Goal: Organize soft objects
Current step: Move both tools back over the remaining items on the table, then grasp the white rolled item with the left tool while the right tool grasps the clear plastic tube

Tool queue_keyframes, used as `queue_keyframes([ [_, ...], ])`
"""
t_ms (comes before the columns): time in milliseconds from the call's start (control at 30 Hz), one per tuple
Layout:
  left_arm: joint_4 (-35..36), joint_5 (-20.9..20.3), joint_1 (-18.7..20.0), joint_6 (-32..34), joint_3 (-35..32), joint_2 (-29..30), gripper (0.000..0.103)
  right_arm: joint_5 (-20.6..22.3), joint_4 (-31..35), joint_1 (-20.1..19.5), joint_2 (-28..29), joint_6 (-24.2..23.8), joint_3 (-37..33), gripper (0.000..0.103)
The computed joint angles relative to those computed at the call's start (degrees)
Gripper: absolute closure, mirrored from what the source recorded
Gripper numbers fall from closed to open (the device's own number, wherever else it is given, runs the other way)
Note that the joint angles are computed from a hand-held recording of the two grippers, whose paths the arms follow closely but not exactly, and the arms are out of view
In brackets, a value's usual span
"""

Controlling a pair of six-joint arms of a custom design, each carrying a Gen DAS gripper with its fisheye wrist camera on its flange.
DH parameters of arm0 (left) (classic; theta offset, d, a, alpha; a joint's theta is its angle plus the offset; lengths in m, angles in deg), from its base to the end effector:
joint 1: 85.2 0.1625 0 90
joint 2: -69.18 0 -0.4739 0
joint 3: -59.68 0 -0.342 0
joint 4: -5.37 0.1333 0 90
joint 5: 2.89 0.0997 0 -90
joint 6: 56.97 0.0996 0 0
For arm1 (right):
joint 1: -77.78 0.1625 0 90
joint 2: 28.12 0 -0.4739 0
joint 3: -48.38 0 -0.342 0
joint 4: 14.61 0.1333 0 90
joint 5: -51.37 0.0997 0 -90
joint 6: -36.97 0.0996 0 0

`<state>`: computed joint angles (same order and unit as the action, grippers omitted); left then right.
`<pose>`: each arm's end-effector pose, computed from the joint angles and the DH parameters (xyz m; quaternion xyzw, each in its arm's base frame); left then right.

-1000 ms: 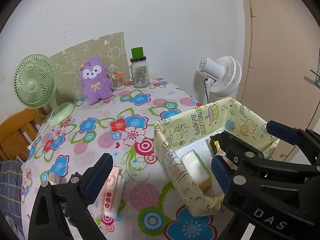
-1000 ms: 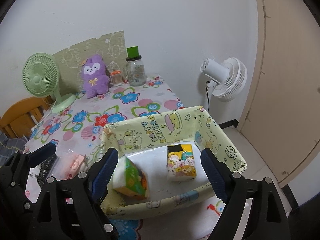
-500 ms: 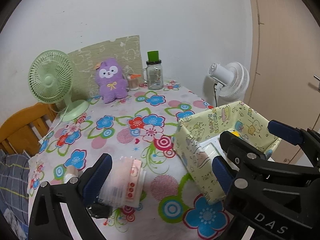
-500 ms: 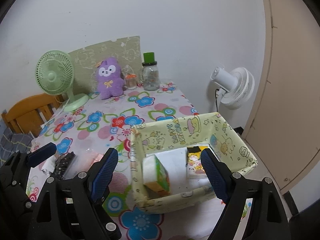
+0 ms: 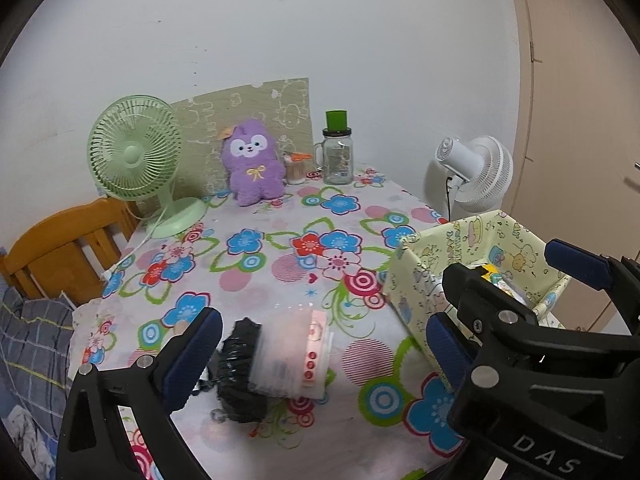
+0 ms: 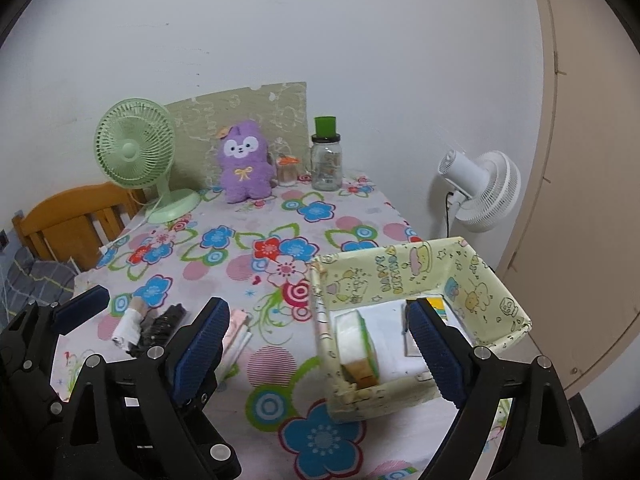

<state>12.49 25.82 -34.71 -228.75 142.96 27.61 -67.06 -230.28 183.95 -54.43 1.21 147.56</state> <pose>-0.1901 -0.5773 0.1477 0.1620 0.8091 -0.4200 0.3779 0.2651 -0.6057 0.0722 0.2820 -0.8284 0.3873 0.2901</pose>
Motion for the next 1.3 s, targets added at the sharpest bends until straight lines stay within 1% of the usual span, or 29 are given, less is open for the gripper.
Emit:
queue_keyframes([
  [233, -2.7, -1.1, 0.0, 1.2, 3.2, -2.6, 0.000, 0.3, 0.1, 1.1, 0.8, 0.5, 0.1, 0.009],
  [467, -2.5, -2.0, 0.4, -0.1, 4.8, -3.8, 0.000, 0.9, 1.9, 1.6, 1.7, 1.4, 0.0, 0.009],
  [633, -2.6, -1.5, 1.3, -0.7, 5.9, -4.9, 0.000, 0.4, -1.2, 2.4, 3.7, -0.6, -0.7, 0.009],
  [767, -5.1, -1.8, 2.0, 1.1, 7.6, -6.0, 0.000, 1.0, -2.1, 2.6, 5.1, -1.4, -1.4, 0.009],
  [833, -5.7, -1.7, 2.5, 1.7, 8.0, -6.4, 0.000, 2.0, -1.1, 2.5, 5.6, -1.3, -1.7, 0.009],
  [967, -6.0, -1.0, 3.8, 1.6, 8.6, -7.0, 0.000, 1.6, 0.5, 2.6, 6.9, -0.6, -3.0, 0.009],
  [1067, -3.8, -0.5, 5.1, -0.4, 7.9, -6.8, 0.000, 2.2, 3.6, 2.4, 7.4, 0.4, -4.1, 0.009],
  [1300, -2.4, 0.2, 7.4, -0.8, 7.1, -6.7, 0.000, 3.3, 7.2, 1.9, 9.2, 1.0, -6.5, 0.010],
])
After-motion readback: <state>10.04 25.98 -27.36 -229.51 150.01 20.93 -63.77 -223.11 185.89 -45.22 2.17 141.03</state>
